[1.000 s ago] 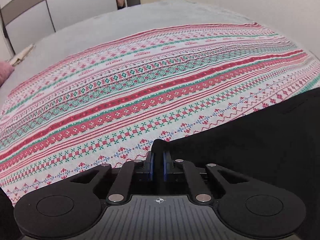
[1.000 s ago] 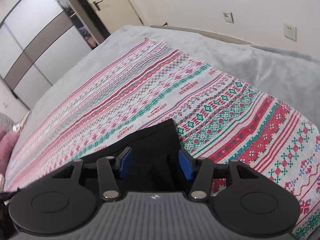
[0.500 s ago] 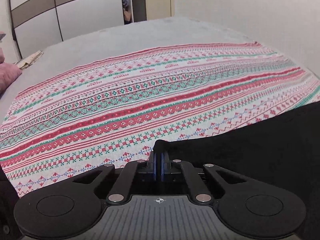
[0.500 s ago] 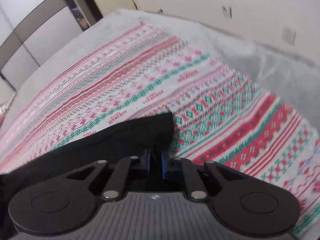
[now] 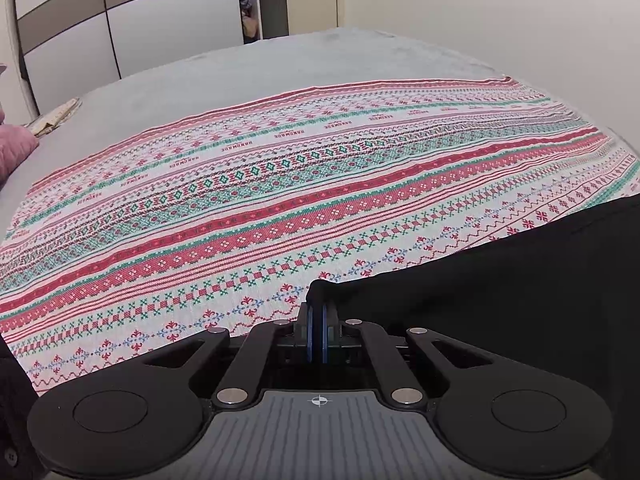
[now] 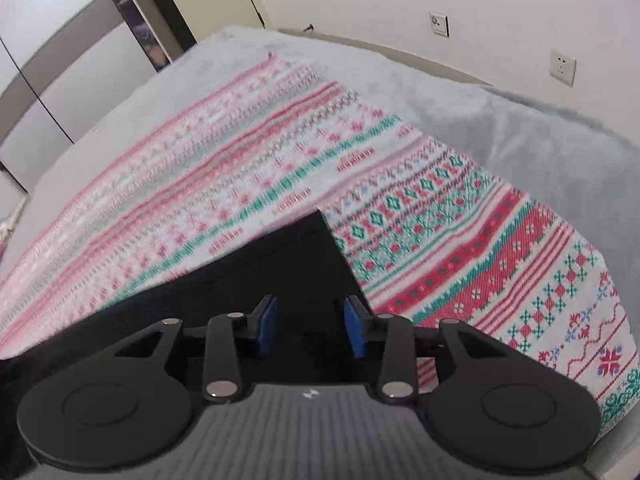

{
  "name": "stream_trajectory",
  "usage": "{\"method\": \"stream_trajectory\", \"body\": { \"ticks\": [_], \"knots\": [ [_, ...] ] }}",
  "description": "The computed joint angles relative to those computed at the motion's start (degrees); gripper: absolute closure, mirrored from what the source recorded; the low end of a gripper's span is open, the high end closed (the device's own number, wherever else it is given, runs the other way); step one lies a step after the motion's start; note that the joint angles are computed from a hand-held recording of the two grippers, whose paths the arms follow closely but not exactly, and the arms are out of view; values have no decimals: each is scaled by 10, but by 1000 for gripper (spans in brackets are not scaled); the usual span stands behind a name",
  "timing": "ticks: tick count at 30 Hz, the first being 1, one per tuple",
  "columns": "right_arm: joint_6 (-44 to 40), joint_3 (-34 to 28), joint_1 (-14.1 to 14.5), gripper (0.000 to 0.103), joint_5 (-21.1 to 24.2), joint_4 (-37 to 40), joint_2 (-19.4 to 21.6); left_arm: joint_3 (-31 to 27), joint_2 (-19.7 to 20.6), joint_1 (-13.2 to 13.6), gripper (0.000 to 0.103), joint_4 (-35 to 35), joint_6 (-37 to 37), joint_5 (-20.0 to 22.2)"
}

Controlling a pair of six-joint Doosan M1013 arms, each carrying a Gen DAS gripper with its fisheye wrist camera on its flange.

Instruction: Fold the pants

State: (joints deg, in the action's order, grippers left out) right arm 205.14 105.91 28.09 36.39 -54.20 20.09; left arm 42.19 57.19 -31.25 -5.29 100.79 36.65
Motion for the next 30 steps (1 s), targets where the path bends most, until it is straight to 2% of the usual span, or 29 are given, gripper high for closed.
{"method": "stream_trajectory", "body": {
  "ticks": [5,6,8,9,10,14,16,23,27,28,29,30],
  "knots": [
    [-2,-1,-4,64,-4,4,11,-9,6,0,100,7,-10,7],
    [1,-1,-4,67,-6,-4,13,-11,7,-1,100,9,-12,9],
    [6,-3,-2,87,1,-18,17,-15,10,-1,100,14,-18,11],
    [-3,-7,1,92,15,-15,21,-15,10,-1,100,15,-21,10],
    [-4,-8,5,94,25,-23,22,-13,10,-1,100,14,-24,7],
    [23,-14,23,95,80,-84,20,14,-5,1,101,4,-44,-29],
    [13,-24,22,96,102,-99,21,25,-11,1,101,3,-67,-44],
    [-57,-64,-9,96,105,-75,47,55,-19,-10,101,92,-168,-88],
    [-31,-69,-18,96,105,-92,61,42,-10,-14,100,124,-212,-82],
    [-21,-69,-20,96,101,-94,64,40,-8,-15,98,138,-217,-81],
    [-18,-68,-23,95,95,-93,66,32,-4,-17,90,155,-221,-70],
    [-26,-73,-24,91,102,-83,71,30,-2,-19,89,170,-223,-64]
  ]
}}
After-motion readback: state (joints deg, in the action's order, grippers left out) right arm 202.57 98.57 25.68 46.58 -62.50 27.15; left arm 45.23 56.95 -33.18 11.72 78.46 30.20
